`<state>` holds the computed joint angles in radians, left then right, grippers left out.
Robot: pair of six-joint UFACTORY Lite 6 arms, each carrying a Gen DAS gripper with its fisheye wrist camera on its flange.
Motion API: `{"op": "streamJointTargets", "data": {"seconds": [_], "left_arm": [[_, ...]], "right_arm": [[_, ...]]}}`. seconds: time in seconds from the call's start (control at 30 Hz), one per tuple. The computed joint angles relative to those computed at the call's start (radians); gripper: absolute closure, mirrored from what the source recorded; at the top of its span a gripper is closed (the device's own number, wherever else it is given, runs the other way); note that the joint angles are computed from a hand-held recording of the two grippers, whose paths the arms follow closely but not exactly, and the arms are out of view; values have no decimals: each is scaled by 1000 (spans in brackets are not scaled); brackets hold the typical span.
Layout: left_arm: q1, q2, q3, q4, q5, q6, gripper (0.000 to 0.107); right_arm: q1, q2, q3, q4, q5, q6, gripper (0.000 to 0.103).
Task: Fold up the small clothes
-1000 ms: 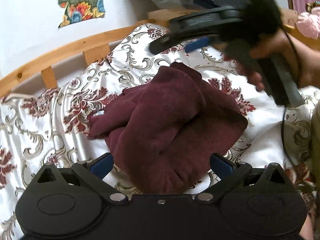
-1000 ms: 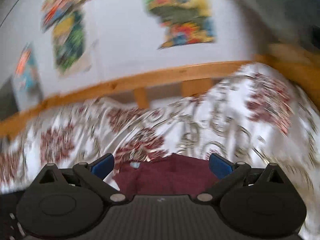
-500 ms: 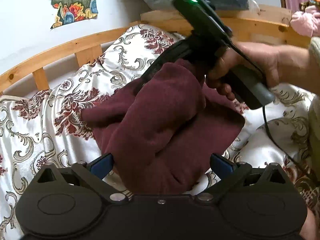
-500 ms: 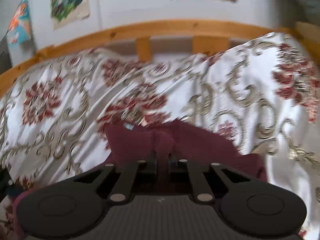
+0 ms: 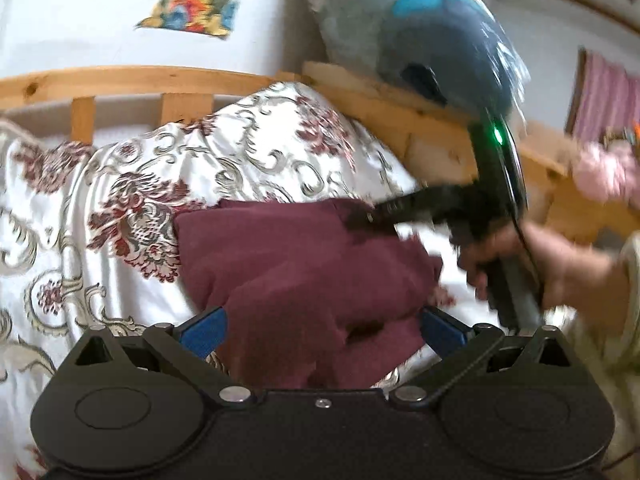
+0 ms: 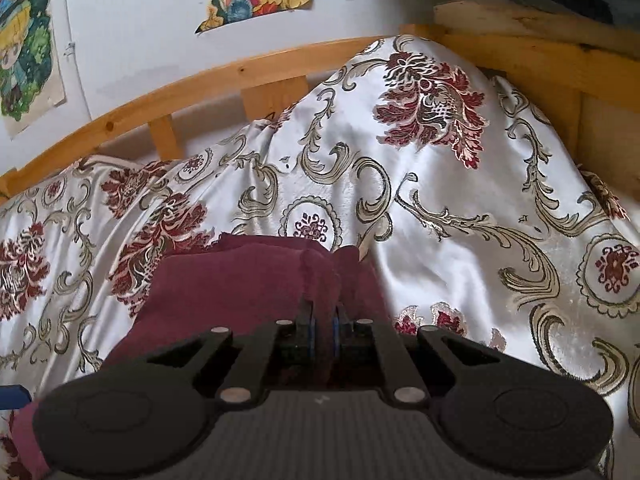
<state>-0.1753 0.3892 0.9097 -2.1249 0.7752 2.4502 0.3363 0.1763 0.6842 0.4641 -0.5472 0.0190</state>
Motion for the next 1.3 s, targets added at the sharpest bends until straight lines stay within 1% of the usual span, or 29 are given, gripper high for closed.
{"op": "streamJointTargets", "data": {"seconds": [0.2,0.3,0.4,0.43,0.47,0.5,0.53,0.57,0.63,0.73,0.83,0.9,0.97,1.0,1.03,1.07,1.13,1.2,1.27,1.3], "left_arm": [[43,65,99,49,-11,-214,5],[60,131,183,101,-18,-366,5],[54,227,312,204,-78,-557,5],[54,253,345,240,-81,-605,5],[54,273,370,270,-78,-648,5],[54,271,364,276,-76,-657,5],[53,267,362,281,-80,-658,5],[50,263,360,280,-87,-646,5],[41,257,358,280,-103,-625,5],[28,265,371,340,-120,-657,5],[4,265,364,350,-156,-636,5],[-7,254,345,327,-172,-596,5],[-12,245,330,305,-180,-565,5],[-14,241,324,295,-183,-551,5],[-14,240,321,290,-185,-545,5],[-14,240,319,289,-185,-544,5],[-11,241,323,300,-184,-561,5],[-11,244,327,307,-183,-575,5],[-12,245,328,310,-184,-580,5],[-12,244,327,311,-184,-581,5]], "right_arm": [[14,-18,-28,82,-66,-70,93],[-4,5,-12,66,-71,-52,93],[-14,21,-7,20,-76,-18,93],[-13,17,-9,19,-69,-16,91],[-9,6,-12,30,-60,-22,82],[-4,-12,-20,49,-49,-32,75],[0,-37,-30,73,-31,-45,56],[1,-72,-53,69,-13,-29,38],[5,-154,-109,55,30,23,27],[25,-263,-187,43,130,97,17],[68,-330,-272,50,147,156,17],[108,-359,-301,187,124,76,18],[123,-370,-307,272,102,21,26],[117,-372,-312,263,96,44,28],[103,-370,-318,211,94,107,33],[83,-364,-323,127,95,191,37],[51,-338,-321,-3,91,322,43],[45,-316,-318,-36,79,358,50],[42,-300,-317,-74,67,397,68],[41,-292,-314,-101,63,422,73]]}}
